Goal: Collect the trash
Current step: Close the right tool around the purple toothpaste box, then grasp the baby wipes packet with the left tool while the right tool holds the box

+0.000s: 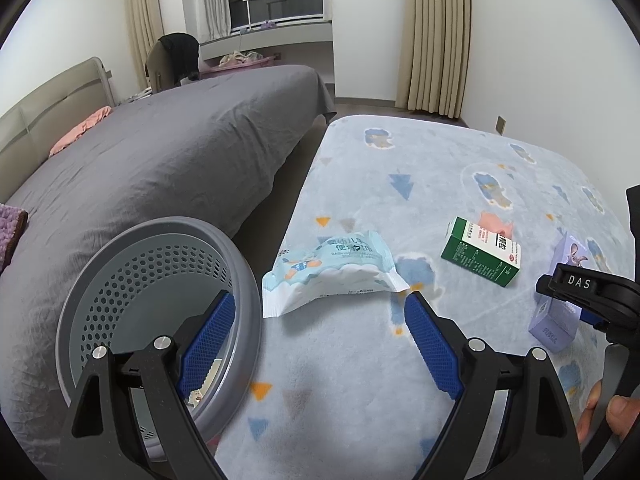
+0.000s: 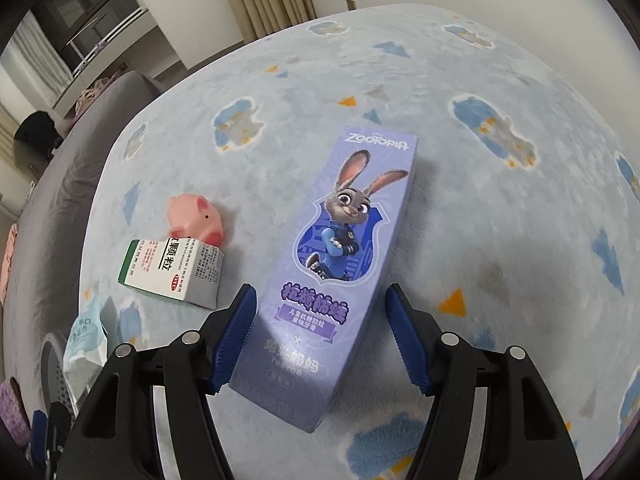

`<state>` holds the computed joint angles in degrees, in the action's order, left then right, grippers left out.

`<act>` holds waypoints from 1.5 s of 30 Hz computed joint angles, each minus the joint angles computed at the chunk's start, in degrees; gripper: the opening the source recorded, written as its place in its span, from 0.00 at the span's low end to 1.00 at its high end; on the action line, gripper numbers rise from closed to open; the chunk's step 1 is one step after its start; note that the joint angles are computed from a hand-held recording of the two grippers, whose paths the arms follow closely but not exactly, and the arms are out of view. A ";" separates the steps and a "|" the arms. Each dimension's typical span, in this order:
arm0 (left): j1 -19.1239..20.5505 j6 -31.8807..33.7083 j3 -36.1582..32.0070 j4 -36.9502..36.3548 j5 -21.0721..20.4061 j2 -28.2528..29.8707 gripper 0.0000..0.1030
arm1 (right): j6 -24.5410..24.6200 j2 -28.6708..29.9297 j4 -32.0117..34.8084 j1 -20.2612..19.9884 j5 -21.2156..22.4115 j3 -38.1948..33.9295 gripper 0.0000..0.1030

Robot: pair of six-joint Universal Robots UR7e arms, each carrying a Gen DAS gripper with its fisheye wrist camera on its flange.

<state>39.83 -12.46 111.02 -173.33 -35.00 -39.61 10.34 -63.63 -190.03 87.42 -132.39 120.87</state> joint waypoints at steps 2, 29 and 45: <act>0.10 -0.21 -0.14 0.32 0.01 0.08 0.82 | -1.72 -0.58 -0.61 -0.49 1.51 0.53 0.57; 2.66 -6.83 -5.70 12.26 -4.34 0.85 0.85 | -24.67 -3.79 -6.10 -2.57 6.72 6.87 0.45; 4.54 -9.46 -9.86 18.23 -1.02 1.23 0.85 | -27.50 -7.65 -5.73 -5.58 16.74 9.20 0.43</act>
<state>44.37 -21.92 101.16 -155.11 -36.02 -38.38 -17.15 -71.28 -195.75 81.84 -115.65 130.07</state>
